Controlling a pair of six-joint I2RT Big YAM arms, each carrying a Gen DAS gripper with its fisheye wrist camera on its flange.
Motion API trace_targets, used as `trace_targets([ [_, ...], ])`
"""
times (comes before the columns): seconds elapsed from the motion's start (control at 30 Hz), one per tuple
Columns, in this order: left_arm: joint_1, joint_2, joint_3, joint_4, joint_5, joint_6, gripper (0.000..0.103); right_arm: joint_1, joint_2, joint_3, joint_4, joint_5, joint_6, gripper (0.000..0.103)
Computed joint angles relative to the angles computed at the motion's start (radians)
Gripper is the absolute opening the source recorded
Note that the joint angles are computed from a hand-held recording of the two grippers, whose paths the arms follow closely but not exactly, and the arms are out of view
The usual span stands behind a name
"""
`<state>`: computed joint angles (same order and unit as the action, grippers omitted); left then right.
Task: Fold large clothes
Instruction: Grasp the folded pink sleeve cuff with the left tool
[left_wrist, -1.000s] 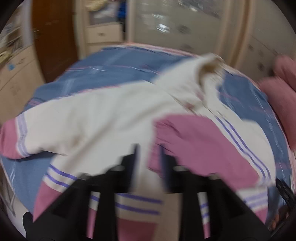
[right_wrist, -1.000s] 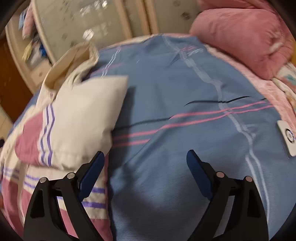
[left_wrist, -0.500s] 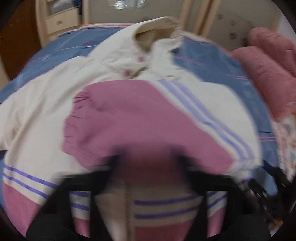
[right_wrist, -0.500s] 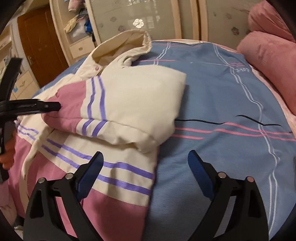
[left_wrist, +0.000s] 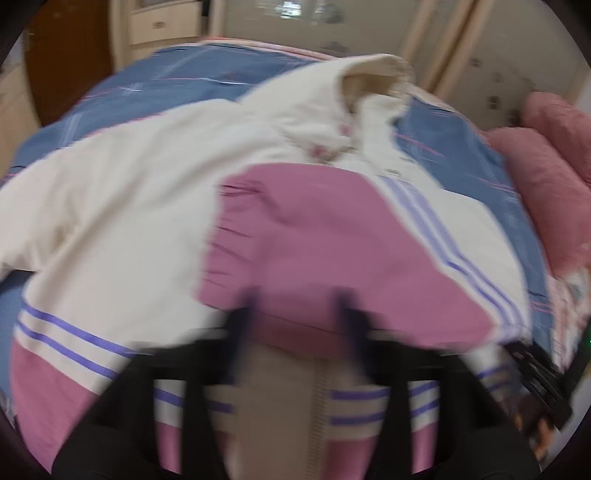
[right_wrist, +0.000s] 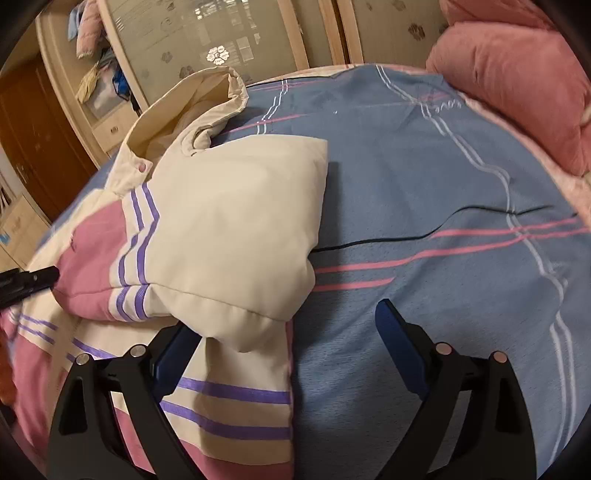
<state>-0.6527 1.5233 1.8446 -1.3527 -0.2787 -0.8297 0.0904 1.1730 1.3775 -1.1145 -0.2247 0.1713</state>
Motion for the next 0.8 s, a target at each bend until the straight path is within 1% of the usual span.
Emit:
trace_targets([
  [0.03, -0.003, 0.0, 0.001, 0.01, 0.006, 0.004, 0.093, 0.002, 0.0, 0.0, 0.0, 0.005, 0.0, 0.093],
  [0.13, -0.02, 0.038, 0.046, 0.002, -0.005, 0.015, 0.094, 0.006, -0.004, 0.001, 0.002, 0.013, -0.008, 0.093],
  [0.2, -0.004, 0.061, 0.06, 0.0, 0.061, 0.018, 0.094, 0.003, -0.004, 0.002, -0.005, 0.004, -0.015, 0.093],
  [0.23, 0.008, 0.067, 0.056, 0.006, 0.112, 0.006, 0.094, 0.001, -0.003, 0.003, -0.01, 0.001, -0.023, 0.093],
  [0.27, 0.02, 0.065, 0.039, 0.03, 0.155, -0.006, 0.093, 0.0, -0.002, 0.003, -0.016, 0.0, -0.034, 0.093],
  [0.3, 0.027, 0.064, 0.027, 0.049, 0.174, -0.009, 0.093, 0.002, 0.002, 0.008, -0.028, 0.001, -0.051, 0.093],
  [0.33, 0.03, 0.07, 0.024, 0.056, 0.173, -0.01, 0.079, 0.005, 0.004, 0.008, -0.033, 0.005, -0.061, 0.093],
  [0.37, 0.032, 0.082, 0.032, 0.037, 0.154, -0.01, 0.036, 0.01, 0.005, 0.008, -0.039, 0.013, -0.073, 0.093],
  [0.4, 0.038, 0.103, 0.051, -0.005, 0.126, -0.017, 0.013, 0.016, 0.007, 0.007, -0.044, 0.022, -0.082, 0.093],
  [0.43, 0.049, 0.099, 0.04, 0.003, 0.137, -0.029, 0.001, 0.021, 0.01, 0.008, -0.051, 0.028, -0.091, 0.093],
  [0.47, 0.063, 0.08, 0.009, 0.04, 0.161, -0.047, 0.001, 0.025, 0.012, 0.008, -0.056, 0.029, -0.096, 0.093],
  [0.5, 0.075, 0.059, -0.023, 0.075, 0.155, -0.069, 0.001, 0.027, 0.014, 0.008, -0.058, 0.031, -0.099, 0.093],
  [0.53, 0.078, 0.051, -0.031, 0.076, 0.127, -0.079, 0.0, 0.029, 0.014, 0.009, -0.058, 0.036, -0.098, 0.093],
  [0.57, 0.079, 0.047, -0.033, 0.067, 0.087, -0.085, 0.0, 0.027, 0.014, 0.008, -0.053, 0.04, -0.093, 0.093],
  [0.63, 0.071, 0.054, -0.006, -0.013, -0.066, -0.116, 0.0, 0.017, 0.01, 0.006, -0.033, 0.047, -0.062, 0.093],
  [0.67, 0.077, 0.044, -0.015, -0.015, -0.097, -0.123, 0.0, 0.01, 0.006, 0.005, -0.018, 0.064, -0.034, 0.093],
  [0.7, 0.091, 0.028, -0.036, 0.001, -0.08, -0.122, 0.0, -0.001, 0.003, 0.004, -0.007, 0.07, -0.005, 0.093],
  [0.77, 0.11, 0.008, -0.066, 0.025, -0.026, -0.111, 0.0, -0.012, 0.0, 0.009, -0.005, 0.113, 0.044, 0.094],
  [0.8, 0.111, 0.003, -0.077, 0.038, -0.005, -0.101, 0.0, -0.017, 0.001, 0.013, -0.01, 0.11, 0.044, 0.094],
])
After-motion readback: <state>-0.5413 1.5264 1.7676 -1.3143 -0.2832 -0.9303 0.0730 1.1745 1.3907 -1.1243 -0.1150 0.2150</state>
